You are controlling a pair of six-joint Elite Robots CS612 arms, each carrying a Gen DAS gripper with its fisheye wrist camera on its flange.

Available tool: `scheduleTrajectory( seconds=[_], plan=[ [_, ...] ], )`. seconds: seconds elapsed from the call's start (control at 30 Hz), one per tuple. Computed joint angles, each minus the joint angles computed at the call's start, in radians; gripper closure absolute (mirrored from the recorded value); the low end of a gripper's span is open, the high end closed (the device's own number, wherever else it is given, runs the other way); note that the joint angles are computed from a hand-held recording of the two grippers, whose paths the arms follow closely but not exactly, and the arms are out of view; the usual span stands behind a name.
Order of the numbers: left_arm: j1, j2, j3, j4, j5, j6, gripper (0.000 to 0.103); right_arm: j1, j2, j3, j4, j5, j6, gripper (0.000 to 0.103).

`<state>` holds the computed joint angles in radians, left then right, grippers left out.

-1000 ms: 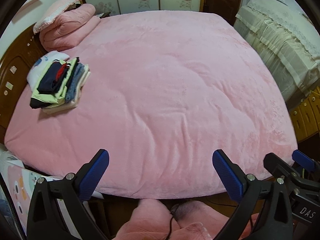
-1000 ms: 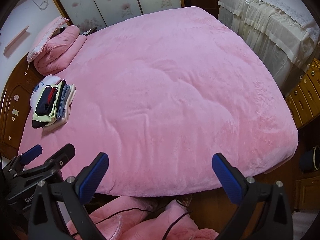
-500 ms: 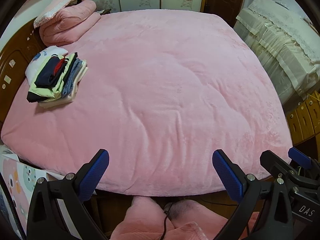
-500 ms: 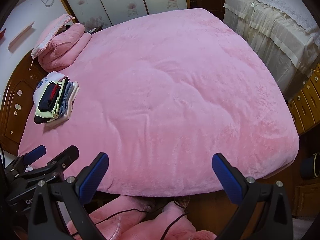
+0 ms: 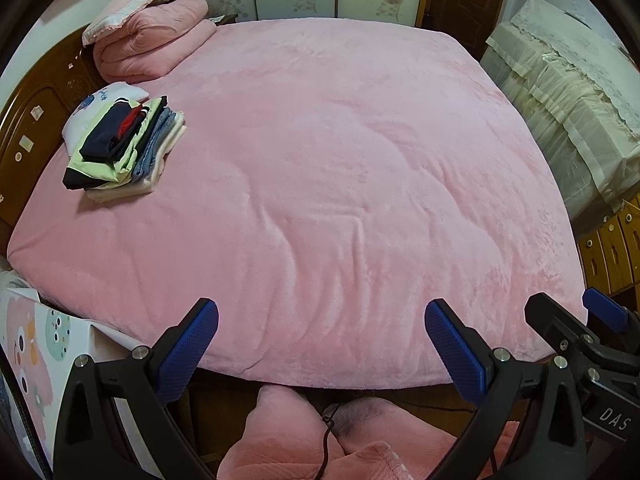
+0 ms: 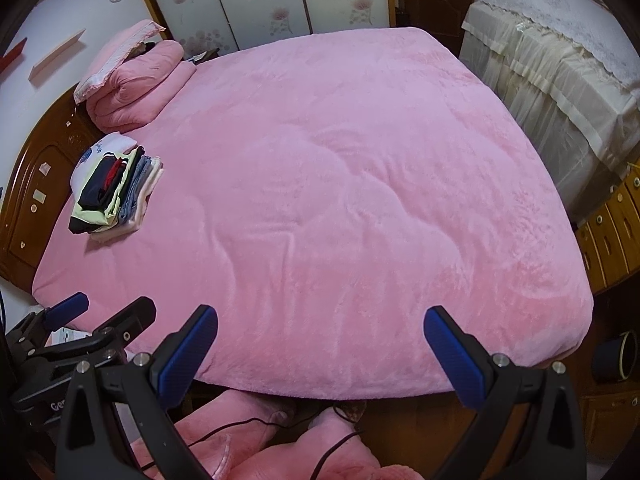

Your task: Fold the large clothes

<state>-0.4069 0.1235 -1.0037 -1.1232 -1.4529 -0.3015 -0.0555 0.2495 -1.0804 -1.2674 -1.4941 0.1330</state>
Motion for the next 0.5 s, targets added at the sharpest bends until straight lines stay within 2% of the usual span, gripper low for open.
scheduleTrajectory(
  seconds=[0.5],
  plan=[
    [-0.013, -0.007, 0.011, -0.029, 0.054, -0.022, 0.001, -0.005, -0.014, 0.028, -0.04, -0.015, -0.049, 0.0]
  ],
)
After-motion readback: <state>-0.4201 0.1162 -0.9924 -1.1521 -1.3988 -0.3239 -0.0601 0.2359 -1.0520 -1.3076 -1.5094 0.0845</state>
